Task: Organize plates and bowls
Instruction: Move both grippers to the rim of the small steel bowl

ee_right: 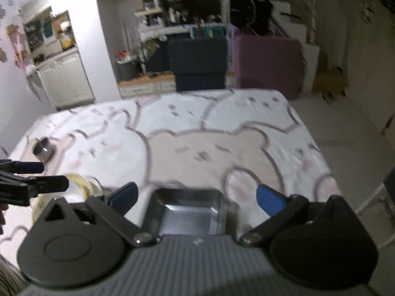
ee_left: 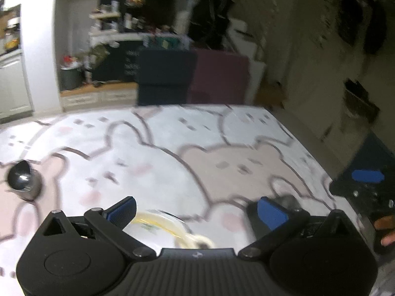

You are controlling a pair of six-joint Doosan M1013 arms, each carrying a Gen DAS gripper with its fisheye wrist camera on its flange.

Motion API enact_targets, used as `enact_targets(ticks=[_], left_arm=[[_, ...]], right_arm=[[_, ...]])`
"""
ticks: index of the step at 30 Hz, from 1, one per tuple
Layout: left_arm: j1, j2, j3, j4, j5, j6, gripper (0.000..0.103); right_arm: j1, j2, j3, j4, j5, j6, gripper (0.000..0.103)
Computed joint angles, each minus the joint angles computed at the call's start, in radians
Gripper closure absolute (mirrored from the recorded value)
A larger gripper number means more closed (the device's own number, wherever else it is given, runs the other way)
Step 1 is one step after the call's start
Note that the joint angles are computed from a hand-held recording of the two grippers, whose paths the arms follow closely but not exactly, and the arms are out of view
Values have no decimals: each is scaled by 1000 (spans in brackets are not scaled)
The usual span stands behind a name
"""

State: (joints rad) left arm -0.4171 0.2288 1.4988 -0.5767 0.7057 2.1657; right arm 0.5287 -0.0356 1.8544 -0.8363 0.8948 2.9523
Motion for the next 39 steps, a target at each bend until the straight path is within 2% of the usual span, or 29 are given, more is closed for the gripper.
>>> enact_targets(ticks=[4,9,15,17,24,27,32,35,39], left_arm=[[44,16,-35,54,-59,-76,0],[107,55,-97,126,-87,-173,0],[172,119,-183,187,-64,-308,0],[195,144,-218,184,-42,-318,0],[232,212,-310,276,-42,-431,0],[243,247,-357,313,-18,-478,0],[255,307,-421,363,12,-526,0],[257,345,-456,415,25,-564,0],[261,386,-491,416,27,-560,0]], right_arm=[[-9,50,-58,-15,-80,-26,0],[-25,138,-150,26,-165,-116,0],[-37,249,-272,93,-248,-215,0],[-35,290,-325,127,-264,-251,0],[-45,440,-513,320,-302,-448,0],[-48,498,-582,401,-311,-520,0],[-65,596,-706,648,-290,-680,1],[-75,647,-770,756,-267,-711,7],[-83,707,-844,825,-220,-689,30]])
